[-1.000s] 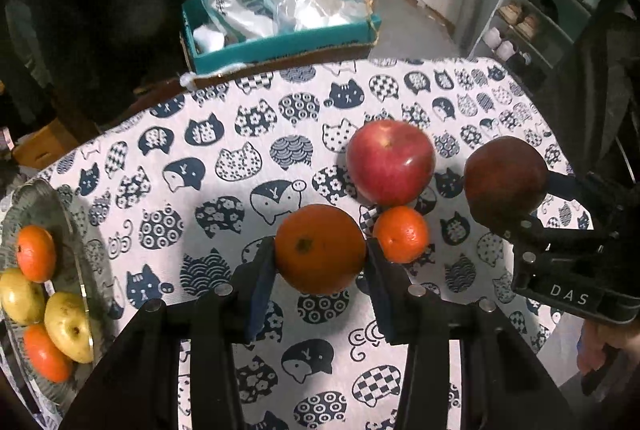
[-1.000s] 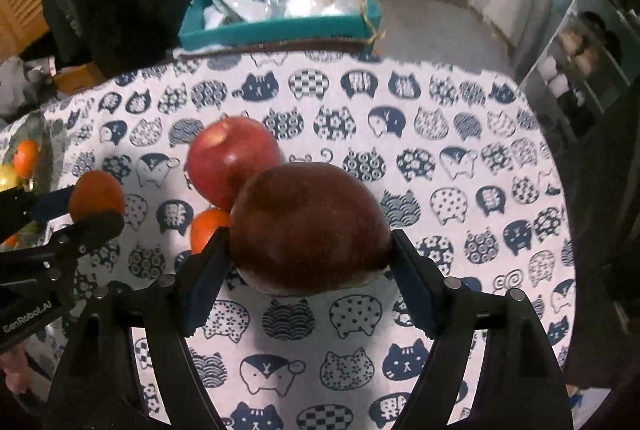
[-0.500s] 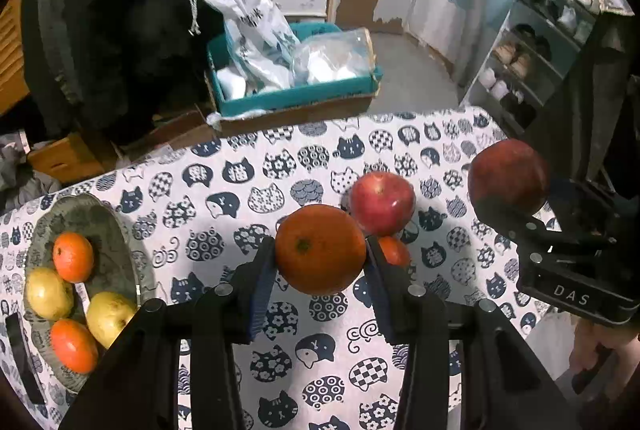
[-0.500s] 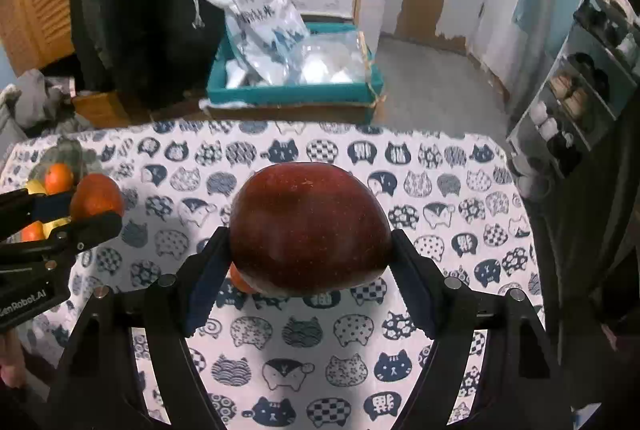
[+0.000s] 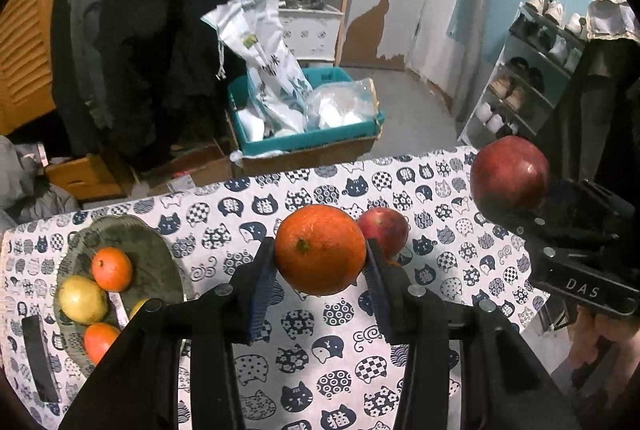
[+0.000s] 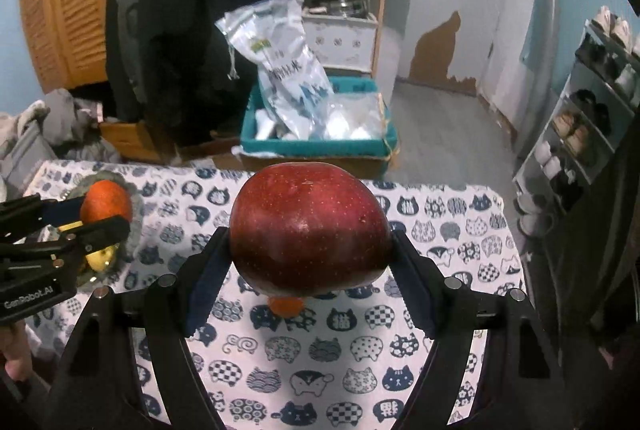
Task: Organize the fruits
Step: 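Carry the tangerine with the left tool over the bowl while the right tool carries the apple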
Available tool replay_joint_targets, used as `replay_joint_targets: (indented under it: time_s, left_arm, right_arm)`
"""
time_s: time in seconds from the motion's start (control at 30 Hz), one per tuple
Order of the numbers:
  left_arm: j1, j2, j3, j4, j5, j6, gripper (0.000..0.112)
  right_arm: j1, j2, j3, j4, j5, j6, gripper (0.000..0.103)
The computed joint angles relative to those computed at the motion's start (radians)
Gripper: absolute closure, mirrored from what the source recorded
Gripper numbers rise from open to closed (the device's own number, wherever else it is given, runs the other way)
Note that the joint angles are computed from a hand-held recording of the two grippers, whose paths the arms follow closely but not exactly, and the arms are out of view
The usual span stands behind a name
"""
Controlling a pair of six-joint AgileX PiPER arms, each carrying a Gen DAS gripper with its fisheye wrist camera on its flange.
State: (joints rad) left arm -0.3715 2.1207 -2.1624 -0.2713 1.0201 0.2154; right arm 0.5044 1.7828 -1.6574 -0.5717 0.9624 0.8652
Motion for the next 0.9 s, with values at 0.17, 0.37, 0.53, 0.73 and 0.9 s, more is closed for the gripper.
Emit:
replay_joint_targets:
  time_s: [0.17,0.37,0.53,0.73,0.9]
  left_arm:
    - [0.021,-0.046,0.039,-0.015,-0.017,0.021,0.068]
    - [0.055,-0.094,0.083,-0.032,-0.045,0.046,0.068]
    - [0.093,-0.123,0.114,-0.054,-0.055,0.061,0.068]
    - [0.136,-0.138,0.137,-0.061,-0.069,0.065,0.068]
    - [0.173,-0.140,0.151,-0.061,-0.076,0.064,0.068]
  right_arm:
    - [0.027,0.000,-0.042,-0.016,0.012,-0.008,0.025]
    - [0.061,0.025,-0.117,-0.021,0.027,-0.032,0.025]
    - [0.084,0.073,-0.209,-0.010,0.044,-0.069,0.025]
    - [0.103,0.161,-0.358,0.022,0.074,-0.130,0.025]
    - [0.110,0.248,-0.493,0.063,0.105,-0.183,0.025]
